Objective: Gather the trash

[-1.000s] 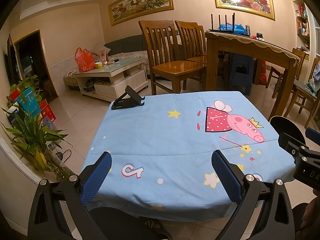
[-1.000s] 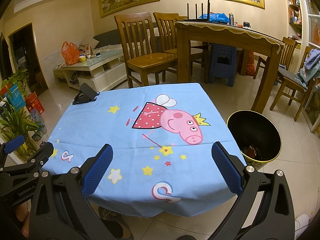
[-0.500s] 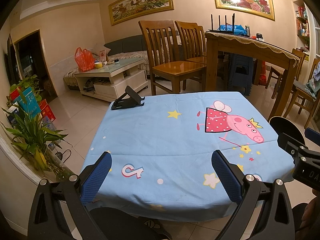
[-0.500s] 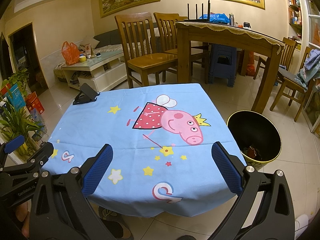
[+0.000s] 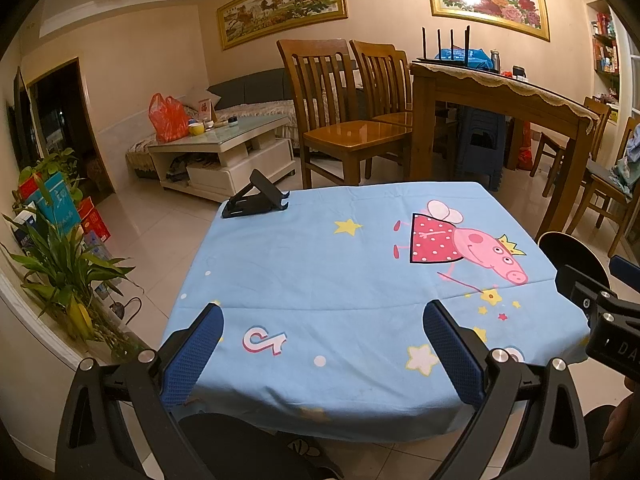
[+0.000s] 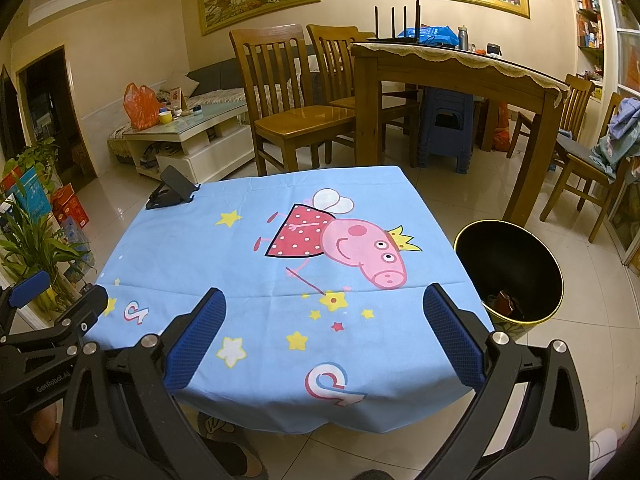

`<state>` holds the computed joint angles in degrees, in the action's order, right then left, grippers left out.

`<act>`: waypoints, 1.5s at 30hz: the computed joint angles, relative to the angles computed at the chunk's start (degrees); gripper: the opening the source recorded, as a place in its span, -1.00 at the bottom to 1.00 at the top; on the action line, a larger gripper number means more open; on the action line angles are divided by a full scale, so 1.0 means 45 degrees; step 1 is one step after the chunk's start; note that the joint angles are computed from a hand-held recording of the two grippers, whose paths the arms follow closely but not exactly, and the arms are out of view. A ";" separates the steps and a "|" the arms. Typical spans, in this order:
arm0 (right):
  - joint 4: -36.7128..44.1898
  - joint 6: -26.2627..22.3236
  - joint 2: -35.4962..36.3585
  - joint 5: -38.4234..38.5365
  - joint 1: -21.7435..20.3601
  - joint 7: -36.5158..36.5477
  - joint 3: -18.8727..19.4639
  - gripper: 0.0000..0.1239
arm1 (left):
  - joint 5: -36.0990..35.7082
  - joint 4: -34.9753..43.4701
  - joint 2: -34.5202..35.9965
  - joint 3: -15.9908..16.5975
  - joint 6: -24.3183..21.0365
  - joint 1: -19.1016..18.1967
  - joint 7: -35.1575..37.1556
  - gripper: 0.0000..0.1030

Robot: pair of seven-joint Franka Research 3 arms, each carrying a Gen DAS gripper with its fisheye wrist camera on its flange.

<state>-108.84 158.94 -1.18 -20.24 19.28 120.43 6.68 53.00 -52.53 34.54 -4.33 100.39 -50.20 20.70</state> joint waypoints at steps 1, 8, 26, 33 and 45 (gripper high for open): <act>-0.0002 0.0000 -0.0004 0.0000 0.0002 -0.0002 -0.0001 0.57 | -0.0016 -0.0041 -0.0029 -0.0006 0.0033 0.0023 -0.0001 0.88; 0.0054 -0.0011 0.0035 0.0098 0.0000 -0.0118 -0.0022 0.57 | 0.0005 -0.0036 -0.0030 0.0002 0.0016 0.0018 -0.0004 0.88; 0.0031 -0.0087 -0.0024 0.0181 0.0020 -0.0175 -0.0024 0.57 | 0.0136 -0.0388 -0.0237 -0.0113 -0.0043 0.0090 -0.0245 0.88; -0.0029 -0.0166 -0.0096 0.0171 0.0006 -0.0126 0.0034 0.57 | 0.0000 -0.1096 -0.0667 -0.0308 0.0799 0.0342 -0.0349 0.88; -0.0494 -0.0097 -0.0377 0.0389 -0.0156 -0.0261 0.0086 0.57 | 0.0540 -0.2235 -0.1441 -0.0707 0.1475 0.0660 -0.1551 0.88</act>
